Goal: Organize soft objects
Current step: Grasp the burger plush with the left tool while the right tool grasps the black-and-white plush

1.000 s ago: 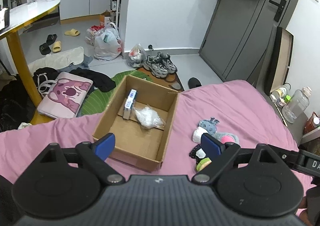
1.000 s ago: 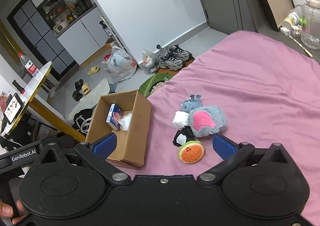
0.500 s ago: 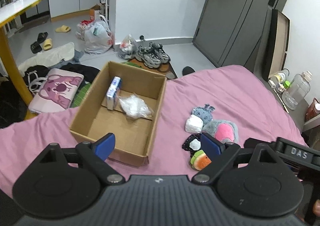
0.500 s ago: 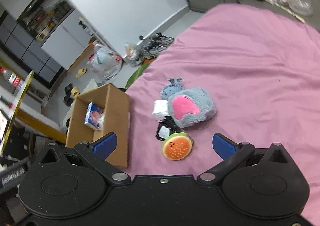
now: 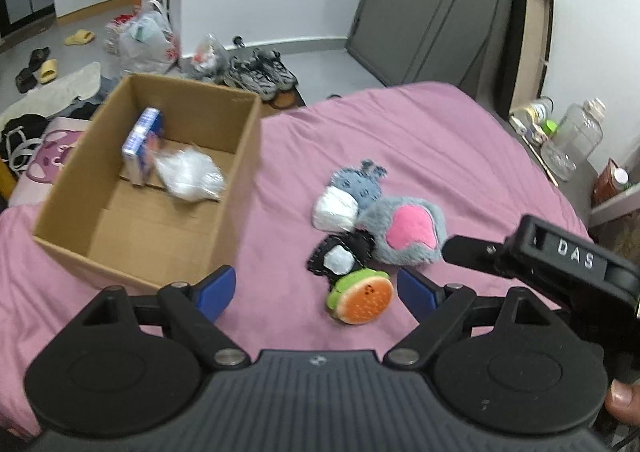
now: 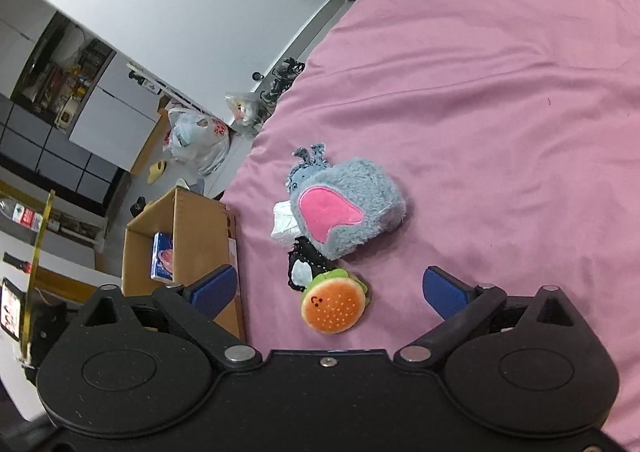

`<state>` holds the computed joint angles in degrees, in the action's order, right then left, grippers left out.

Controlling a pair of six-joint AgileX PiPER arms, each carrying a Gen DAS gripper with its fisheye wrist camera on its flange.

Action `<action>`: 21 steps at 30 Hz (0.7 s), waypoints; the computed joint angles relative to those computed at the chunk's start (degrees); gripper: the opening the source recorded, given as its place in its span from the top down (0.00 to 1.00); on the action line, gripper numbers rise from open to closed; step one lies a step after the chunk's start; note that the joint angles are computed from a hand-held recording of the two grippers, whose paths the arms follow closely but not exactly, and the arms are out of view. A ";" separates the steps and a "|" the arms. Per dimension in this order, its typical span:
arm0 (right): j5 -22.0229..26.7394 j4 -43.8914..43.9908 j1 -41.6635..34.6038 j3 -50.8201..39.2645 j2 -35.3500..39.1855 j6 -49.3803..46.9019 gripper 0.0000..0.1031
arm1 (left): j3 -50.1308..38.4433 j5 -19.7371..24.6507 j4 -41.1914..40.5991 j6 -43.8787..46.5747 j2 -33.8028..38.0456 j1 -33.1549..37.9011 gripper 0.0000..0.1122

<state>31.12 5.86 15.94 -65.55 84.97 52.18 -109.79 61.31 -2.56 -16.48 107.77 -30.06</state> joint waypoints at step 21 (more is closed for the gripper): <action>-1.88 28.78 -6.13 0.64 6.78 -27.64 0.10 | -4.77 -2.30 -2.50 -1.65 13.15 -3.49 0.34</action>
<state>29.23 34.64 9.81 -64.91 91.75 24.54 -114.55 59.01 -5.06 -18.13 120.93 -33.55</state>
